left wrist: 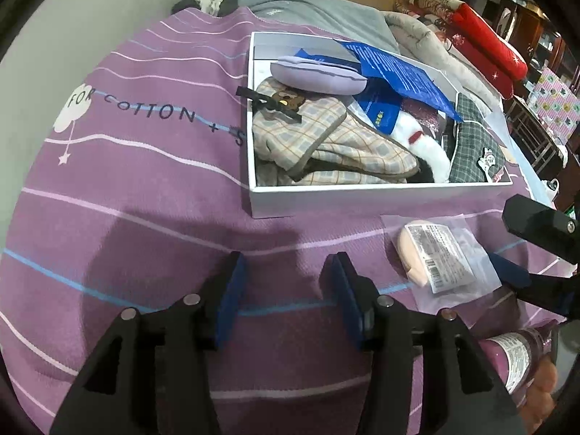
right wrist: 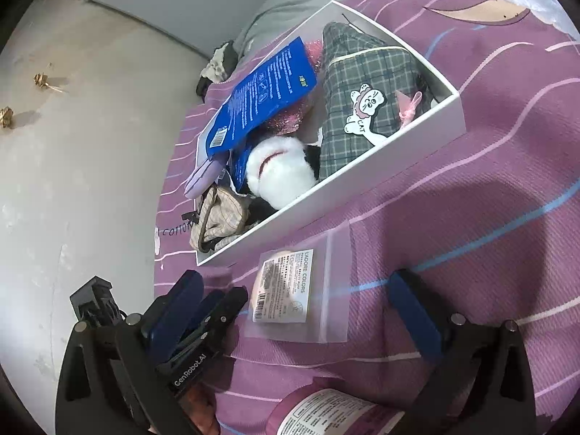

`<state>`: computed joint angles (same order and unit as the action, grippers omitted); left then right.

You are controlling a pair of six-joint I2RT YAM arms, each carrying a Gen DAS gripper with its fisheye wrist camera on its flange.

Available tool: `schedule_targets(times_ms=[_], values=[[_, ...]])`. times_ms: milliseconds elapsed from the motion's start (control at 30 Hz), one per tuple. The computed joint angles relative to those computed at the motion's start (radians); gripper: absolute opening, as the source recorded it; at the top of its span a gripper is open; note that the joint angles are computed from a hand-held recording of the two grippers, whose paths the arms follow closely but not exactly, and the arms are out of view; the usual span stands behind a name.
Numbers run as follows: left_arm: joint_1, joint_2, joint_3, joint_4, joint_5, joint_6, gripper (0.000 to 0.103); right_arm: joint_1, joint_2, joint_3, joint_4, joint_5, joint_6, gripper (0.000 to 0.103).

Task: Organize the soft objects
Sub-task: 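Move the right gripper to the clear sponge bag and grasp it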

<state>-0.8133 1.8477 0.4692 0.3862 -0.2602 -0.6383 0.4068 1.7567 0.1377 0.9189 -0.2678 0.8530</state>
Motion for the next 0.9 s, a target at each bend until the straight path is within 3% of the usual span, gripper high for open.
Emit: schedule_targets(times_ms=[133, 200, 267, 333, 500, 700, 900], values=[[-0.001, 0.009, -0.018, 0.040, -0.001, -0.003, 0.052, 0.053, 0.034, -0.009, 0.073, 0.080, 0.021, 0.100], [0.003, 0.009, -0.031, 0.060, 0.002, -0.001, 0.052, 0.111, 0.000, -0.007, 0.027, 0.163, 0.010, 0.086], [0.006, 0.009, -0.039, 0.074, 0.004, -0.001, 0.052, 0.153, -0.013, 0.017, -0.028, 0.216, -0.014, 0.058], [0.005, 0.010, -0.041, 0.079, 0.005, -0.001, 0.052, 0.186, 0.020, 0.038, -0.016, 0.224, -0.020, 0.052], [0.005, 0.012, -0.041, 0.082, 0.005, -0.001, 0.053, 0.242, 0.038, 0.069, -0.033, 0.255, -0.050, 0.051], [0.001, 0.009, -0.041, 0.073, -0.004, 0.001, 0.053, 0.322, 0.025, 0.143, -0.194, 0.351, -0.100, 0.053], [-0.005, 0.009, -0.032, 0.060, -0.016, 0.003, 0.053, 0.304, 0.041, 0.124, -0.148, 0.323, -0.108, 0.056]])
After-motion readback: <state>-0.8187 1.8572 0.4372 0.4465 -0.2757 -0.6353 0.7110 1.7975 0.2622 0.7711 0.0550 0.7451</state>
